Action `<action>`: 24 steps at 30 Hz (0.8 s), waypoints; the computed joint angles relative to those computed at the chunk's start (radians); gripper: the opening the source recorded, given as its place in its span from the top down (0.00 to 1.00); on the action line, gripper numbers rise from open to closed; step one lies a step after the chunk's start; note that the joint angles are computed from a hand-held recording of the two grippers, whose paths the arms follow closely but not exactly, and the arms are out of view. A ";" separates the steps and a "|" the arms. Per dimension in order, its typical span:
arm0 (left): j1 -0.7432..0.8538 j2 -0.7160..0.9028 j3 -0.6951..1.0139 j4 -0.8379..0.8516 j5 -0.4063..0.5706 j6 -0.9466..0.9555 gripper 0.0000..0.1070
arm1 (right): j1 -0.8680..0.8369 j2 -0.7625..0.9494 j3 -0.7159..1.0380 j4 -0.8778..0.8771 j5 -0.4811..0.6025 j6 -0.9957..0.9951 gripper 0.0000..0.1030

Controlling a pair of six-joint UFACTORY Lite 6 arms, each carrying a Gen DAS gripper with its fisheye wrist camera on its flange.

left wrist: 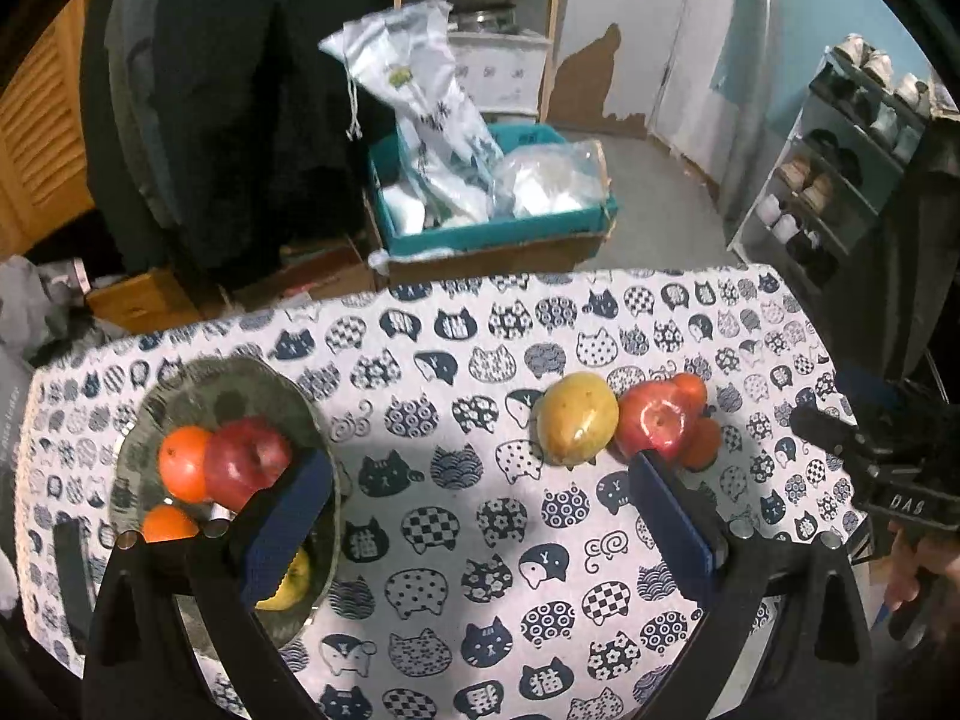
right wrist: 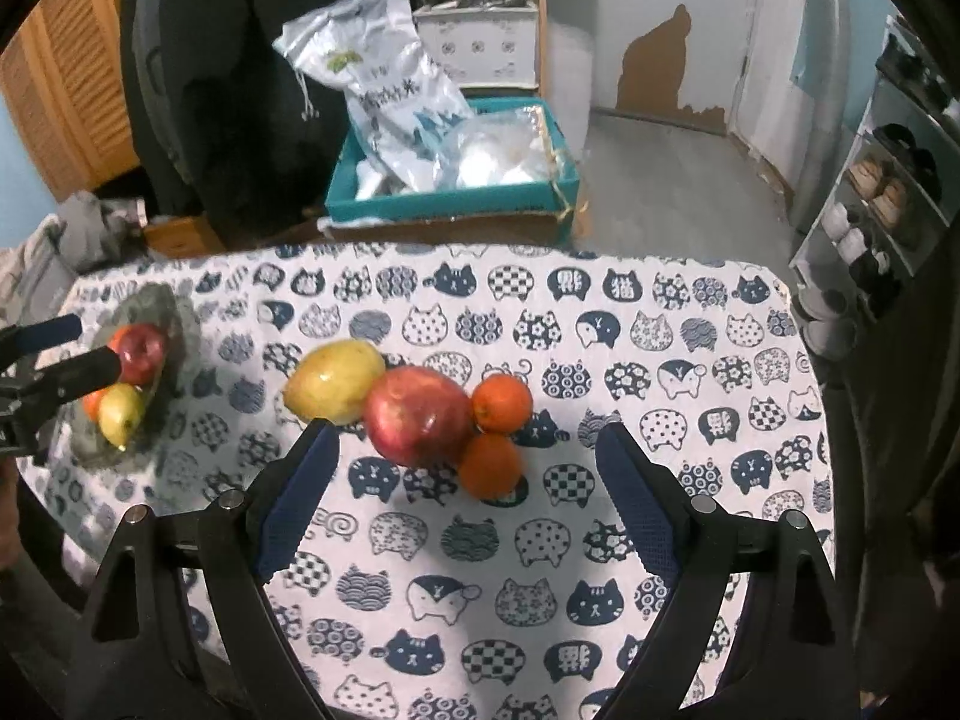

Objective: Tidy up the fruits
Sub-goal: 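Move the left tool to the yellow pear while the right tool approaches a small orange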

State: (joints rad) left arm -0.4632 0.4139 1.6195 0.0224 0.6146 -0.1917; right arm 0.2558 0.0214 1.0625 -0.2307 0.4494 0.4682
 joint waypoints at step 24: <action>-0.053 0.334 0.139 0.029 -0.032 -0.081 0.06 | -0.095 0.374 -0.013 0.064 -0.227 -0.133 0.27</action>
